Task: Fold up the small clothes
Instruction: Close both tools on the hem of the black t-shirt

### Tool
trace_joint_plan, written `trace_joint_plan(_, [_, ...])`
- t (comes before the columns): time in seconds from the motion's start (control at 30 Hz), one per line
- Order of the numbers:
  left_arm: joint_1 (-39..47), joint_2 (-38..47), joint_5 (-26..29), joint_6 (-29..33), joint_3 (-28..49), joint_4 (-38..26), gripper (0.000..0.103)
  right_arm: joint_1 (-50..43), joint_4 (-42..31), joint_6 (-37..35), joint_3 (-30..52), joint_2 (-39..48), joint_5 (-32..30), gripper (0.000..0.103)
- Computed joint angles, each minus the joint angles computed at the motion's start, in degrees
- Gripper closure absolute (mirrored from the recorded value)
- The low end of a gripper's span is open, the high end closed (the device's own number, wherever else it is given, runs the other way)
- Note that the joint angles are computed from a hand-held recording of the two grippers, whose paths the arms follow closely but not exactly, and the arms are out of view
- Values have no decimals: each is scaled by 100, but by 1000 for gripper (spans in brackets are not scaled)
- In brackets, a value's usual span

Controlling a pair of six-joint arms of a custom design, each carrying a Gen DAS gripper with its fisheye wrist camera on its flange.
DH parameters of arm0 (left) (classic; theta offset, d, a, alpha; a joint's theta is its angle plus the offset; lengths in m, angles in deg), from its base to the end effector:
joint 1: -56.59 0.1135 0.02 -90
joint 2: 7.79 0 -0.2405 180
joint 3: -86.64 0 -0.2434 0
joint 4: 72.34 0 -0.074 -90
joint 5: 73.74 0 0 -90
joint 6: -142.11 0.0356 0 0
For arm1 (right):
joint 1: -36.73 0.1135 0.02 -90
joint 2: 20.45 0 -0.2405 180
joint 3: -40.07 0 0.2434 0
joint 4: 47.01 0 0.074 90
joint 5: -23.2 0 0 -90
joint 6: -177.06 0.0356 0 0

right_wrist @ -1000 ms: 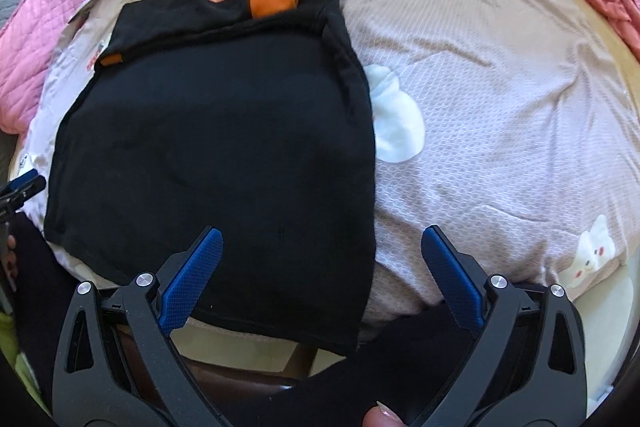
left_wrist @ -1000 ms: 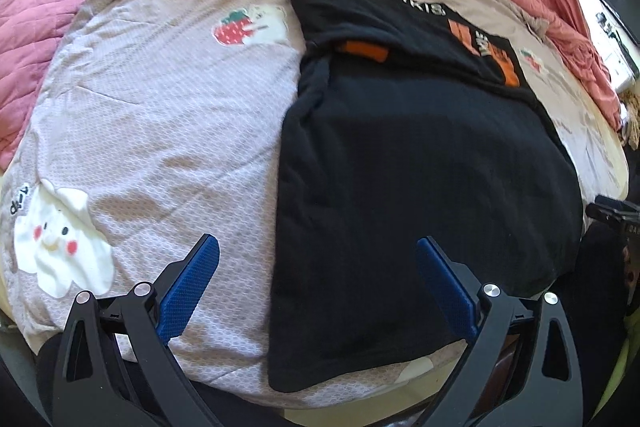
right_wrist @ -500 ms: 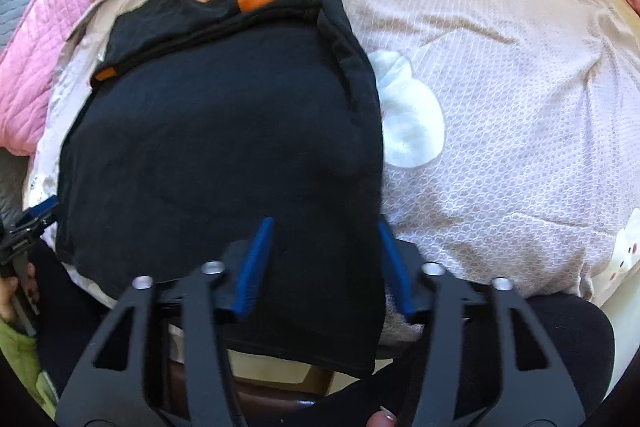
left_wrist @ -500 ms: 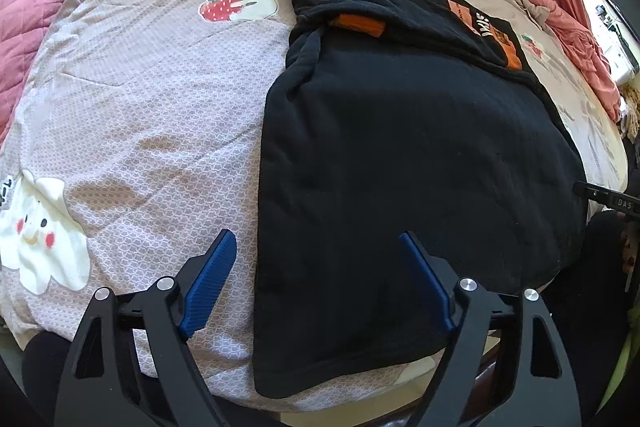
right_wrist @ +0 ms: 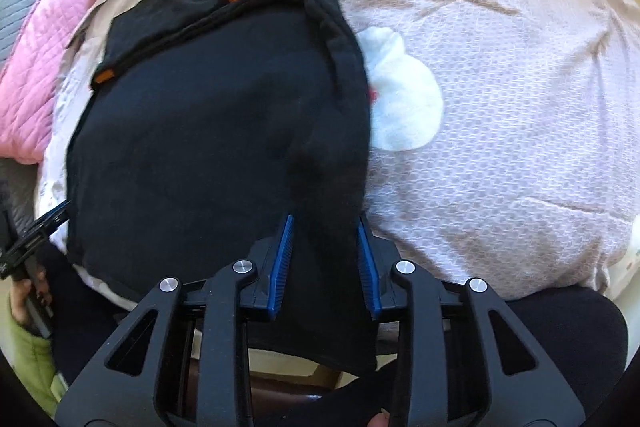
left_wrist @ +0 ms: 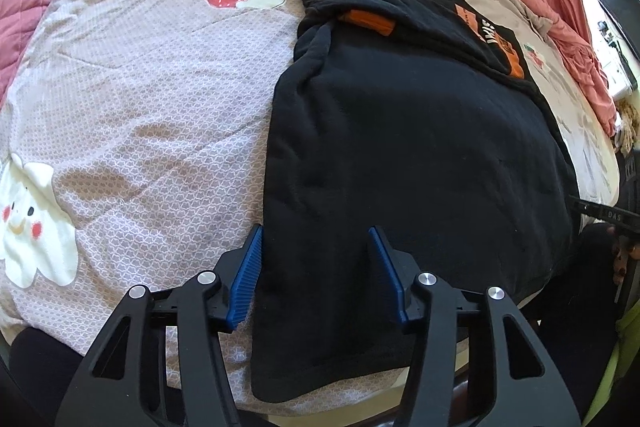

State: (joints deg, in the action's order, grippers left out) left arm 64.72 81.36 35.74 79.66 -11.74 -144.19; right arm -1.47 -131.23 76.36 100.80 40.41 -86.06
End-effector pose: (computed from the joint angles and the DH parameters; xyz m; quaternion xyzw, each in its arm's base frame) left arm 0.2764 0.0275 0.2164 0.1809 0.9647 -0.1324 0.1384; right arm 0.1305 -0.0878 0.2159 0.2260 0.9585 0.1320 0.1134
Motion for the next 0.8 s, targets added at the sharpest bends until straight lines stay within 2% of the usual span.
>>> trace_joint_plan(0.07, [52, 90, 75, -36, 59, -36, 52, -89, -52, -75, 13, -26, -137, 82])
trace_joint_plan(0.13, [87, 164, 137, -64, 110, -59, 52, -300, -136, -232, 71, -53, -348, 90])
trace_joint_plan(0.2, [107, 186, 168, -77, 124, -60, 54, -467, -229, -359, 149, -125, -513, 91])
trace_joint_plan(0.33, [162, 19, 326, -45, 90, -25, 81, -395, -273, -409, 119, -14, -573, 89])
trace_joint_plan(0.43, [95, -74, 354, -2, 51, -3, 81, -261, -223, -322, 55, 48, -611, 83])
trace_joint_plan(0.57, [-25, 79, 175, 29, 36, -12, 79, 74, -157, -88, -4, -155, -457, 83])
trace_joint_plan(0.63, [-77, 35, 133, 4, -2, 54, 82, 147, -175, -73, 10, -289, -411, 95])
trace_joint_plan(0.67, [-100, -62, 129, 3, -51, 111, 94, 168, -180, -69, 33, -359, -419, 98])
trace_joint_plan(0.8, [-78, -472, 373, 135, -119, 232, 94, 122, -171, -82, 166, -570, -554, 99])
